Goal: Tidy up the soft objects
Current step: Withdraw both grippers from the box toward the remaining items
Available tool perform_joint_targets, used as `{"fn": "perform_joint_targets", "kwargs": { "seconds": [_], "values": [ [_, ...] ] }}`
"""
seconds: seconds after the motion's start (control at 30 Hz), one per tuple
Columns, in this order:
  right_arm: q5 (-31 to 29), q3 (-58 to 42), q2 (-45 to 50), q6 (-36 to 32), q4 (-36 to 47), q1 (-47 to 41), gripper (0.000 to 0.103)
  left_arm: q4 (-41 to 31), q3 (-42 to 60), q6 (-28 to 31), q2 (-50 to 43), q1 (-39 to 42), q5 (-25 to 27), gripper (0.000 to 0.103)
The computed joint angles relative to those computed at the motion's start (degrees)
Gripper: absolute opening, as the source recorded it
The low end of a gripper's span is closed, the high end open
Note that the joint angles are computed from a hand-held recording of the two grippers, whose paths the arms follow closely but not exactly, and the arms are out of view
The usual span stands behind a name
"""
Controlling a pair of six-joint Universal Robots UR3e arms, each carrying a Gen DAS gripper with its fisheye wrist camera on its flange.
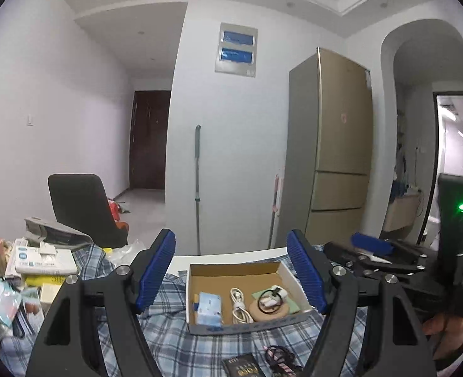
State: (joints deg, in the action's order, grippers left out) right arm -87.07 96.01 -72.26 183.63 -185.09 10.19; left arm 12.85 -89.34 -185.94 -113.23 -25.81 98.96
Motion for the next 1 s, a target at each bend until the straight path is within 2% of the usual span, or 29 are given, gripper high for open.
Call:
{"fn": "perform_joint_targets", "kwargs": {
  "seconds": [0.1,0.2,0.3,0.4,0.57,0.73,0.77,0.8,0.83,0.87,0.93,1.0],
  "values": [
    [-0.6,2.8,0.0,-0.3,-1.9,1.2,0.062,3.8,-4.1,0.9,0.6,-0.7,1.1,0.076],
    [-1.3,6.1,0.0,-0.2,-4.4,1.9,0.062,4.2,-5.9,0.7,-0.1,-0.5,1.2,0.076],
    [0.8,8.4,0.7,1.4,-5.6,1.2,0.062,5.9,-8.2,0.0,-1.6,0.0,1.0,0.076],
    [-2.3,8.4,3.7,0.9,-7.9,2.4,0.062,8.2,-8.4,-0.2,-5.0,0.2,1.5,0.076],
    [-2.7,8.1,7.7,0.6,-8.5,2.1,0.062,11.3,-9.2,-1.5,-9.1,0.8,0.4,0.076],
    [-1.4,8.5,9.3,1.1,-8.2,1.2,0.063,12.4,-8.4,0.6,-11.3,-0.9,2.2,0.076],
    [-1.2,8.4,9.4,1.4,-8.1,1.0,0.069,13.3,-8.9,0.4,-11.2,-0.7,2.0,0.076],
    [-1.2,8.4,9.6,1.6,-8.1,0.8,0.075,14.1,-9.4,0.3,-11.2,-0.3,1.5,0.083],
    [-1.7,8.4,9.7,1.9,-8.5,0.9,0.09,14.4,-9.7,0.2,-11.0,-0.1,1.3,0.093],
    [-2.8,8.5,9.8,2.3,-9.2,1.2,0.099,14.4,-9.5,0.0,-11.2,-0.3,1.9,0.095],
    [-3.6,9.4,9.5,2.8,-11.1,1.2,0.101,14.5,-9.7,-0.2,-10.9,-0.4,2.8,0.097],
    [-4.3,9.6,9.3,3.1,-11.8,1.3,0.101,14.9,-10.0,-0.5,-10.8,-0.3,3.0,0.103]
  ]
}}
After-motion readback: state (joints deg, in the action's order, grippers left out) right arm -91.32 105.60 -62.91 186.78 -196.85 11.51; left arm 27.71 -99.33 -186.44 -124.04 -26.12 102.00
